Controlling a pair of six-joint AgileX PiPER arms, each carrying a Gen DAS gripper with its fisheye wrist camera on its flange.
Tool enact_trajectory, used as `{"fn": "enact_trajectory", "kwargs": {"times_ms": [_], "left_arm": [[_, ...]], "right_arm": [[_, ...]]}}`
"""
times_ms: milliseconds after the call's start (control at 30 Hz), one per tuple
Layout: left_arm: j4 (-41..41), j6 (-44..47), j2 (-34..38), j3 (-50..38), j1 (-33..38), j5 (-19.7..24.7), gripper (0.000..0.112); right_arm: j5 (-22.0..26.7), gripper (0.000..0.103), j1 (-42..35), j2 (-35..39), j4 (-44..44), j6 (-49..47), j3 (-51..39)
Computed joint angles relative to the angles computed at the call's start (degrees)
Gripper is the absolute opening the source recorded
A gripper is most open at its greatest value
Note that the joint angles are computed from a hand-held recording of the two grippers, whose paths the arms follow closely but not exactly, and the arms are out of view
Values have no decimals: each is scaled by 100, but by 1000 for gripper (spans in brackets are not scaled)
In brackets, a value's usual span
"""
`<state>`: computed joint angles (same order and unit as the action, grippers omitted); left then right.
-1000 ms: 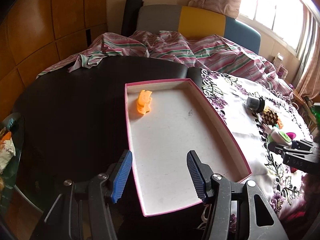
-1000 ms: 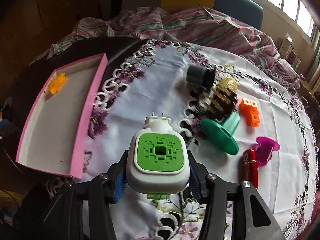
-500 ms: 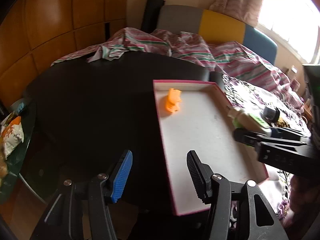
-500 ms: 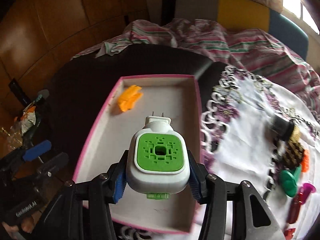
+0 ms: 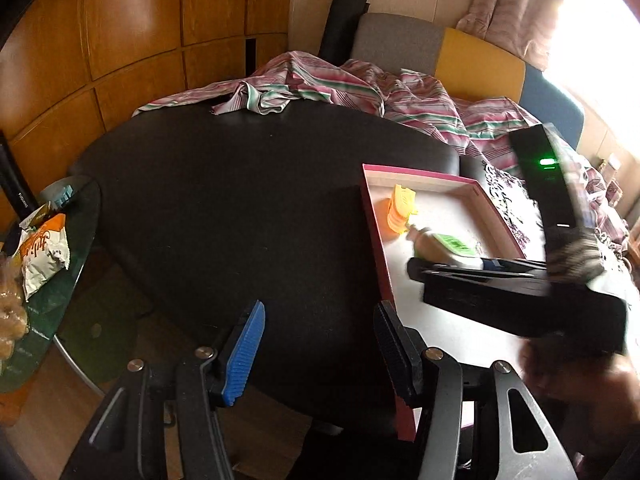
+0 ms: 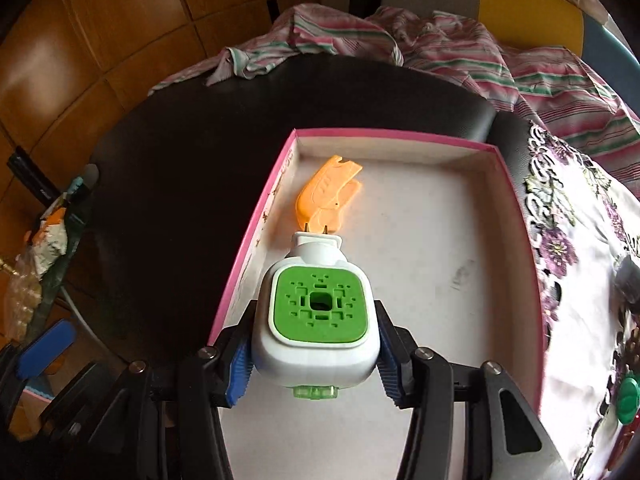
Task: Organize rigid objects
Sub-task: 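Lower the white-green device into the tray and open the right gripper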
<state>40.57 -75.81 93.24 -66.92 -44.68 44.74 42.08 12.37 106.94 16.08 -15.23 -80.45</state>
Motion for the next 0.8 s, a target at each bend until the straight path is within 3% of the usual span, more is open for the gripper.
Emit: {"fn": "enact_trajectory", "kwargs": {"times_ms": [333,533,800], "left_arm": [[-42,7,-60,88,45,-22,58],[4,-86,-101,138,-12,39,58],[29,-169,-169,235,-8,54,58]], "right_arm": [[-248,53,295,47,-403,250,53],[-644,64,351,-316,-621,395,452],[-1028,66,545,-905,-1804,1501,867]]}}
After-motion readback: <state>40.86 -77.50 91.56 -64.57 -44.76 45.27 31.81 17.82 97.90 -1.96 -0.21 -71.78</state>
